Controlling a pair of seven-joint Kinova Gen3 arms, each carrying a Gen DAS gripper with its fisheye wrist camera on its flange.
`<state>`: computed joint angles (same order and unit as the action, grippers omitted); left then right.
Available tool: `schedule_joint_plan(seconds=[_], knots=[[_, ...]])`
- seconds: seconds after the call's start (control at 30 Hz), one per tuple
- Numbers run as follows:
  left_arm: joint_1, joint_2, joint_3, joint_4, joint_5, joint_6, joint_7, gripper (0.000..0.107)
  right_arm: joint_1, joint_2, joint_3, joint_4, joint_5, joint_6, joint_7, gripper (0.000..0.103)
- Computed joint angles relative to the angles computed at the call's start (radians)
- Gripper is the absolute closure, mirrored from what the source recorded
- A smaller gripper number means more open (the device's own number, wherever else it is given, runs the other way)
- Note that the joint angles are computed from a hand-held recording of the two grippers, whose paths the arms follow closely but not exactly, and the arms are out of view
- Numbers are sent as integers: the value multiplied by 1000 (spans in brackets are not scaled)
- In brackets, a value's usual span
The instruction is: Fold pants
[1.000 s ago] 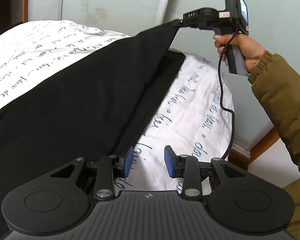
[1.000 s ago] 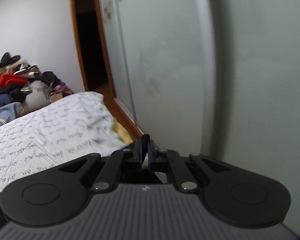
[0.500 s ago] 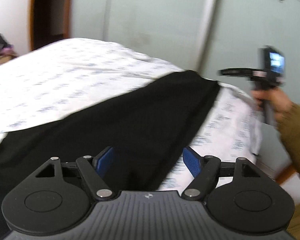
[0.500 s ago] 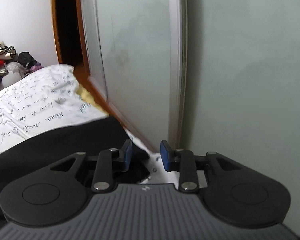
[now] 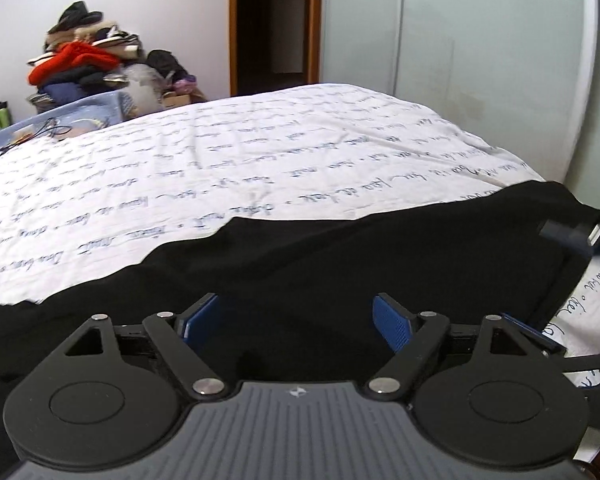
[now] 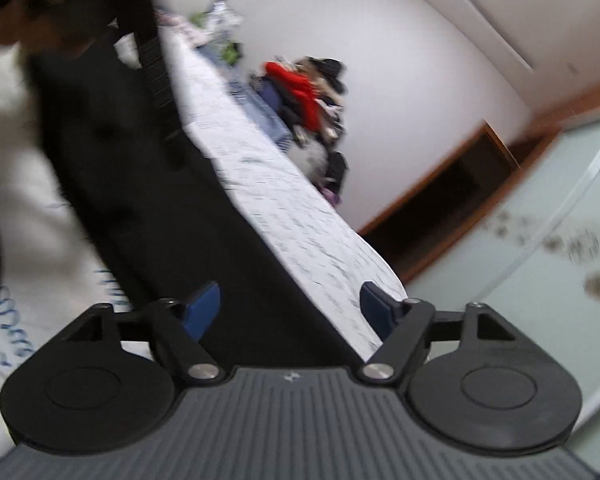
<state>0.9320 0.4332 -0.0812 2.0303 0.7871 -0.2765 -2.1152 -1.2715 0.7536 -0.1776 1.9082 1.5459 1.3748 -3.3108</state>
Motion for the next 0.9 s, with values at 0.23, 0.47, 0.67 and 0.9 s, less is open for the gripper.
schedule_joint_plan(seconds=[0.23, 0.47, 0.67, 0.9], knots=[[-112, -9, 111, 25, -140, 0, 119, 24, 50, -52, -23, 1, -45, -112, 92, 75], [-187, 4, 199, -2, -317, 58, 275, 24, 52, -90, -35, 6, -132, -180, 203, 76], [-194, 12, 216, -32, -418, 94, 355, 23, 41, -97, -21, -6, -153, -213, 297, 79], [-172, 40, 209, -103, -508, 157, 435, 23, 78, -106, -11, -3, -141, -280, 223, 100]])
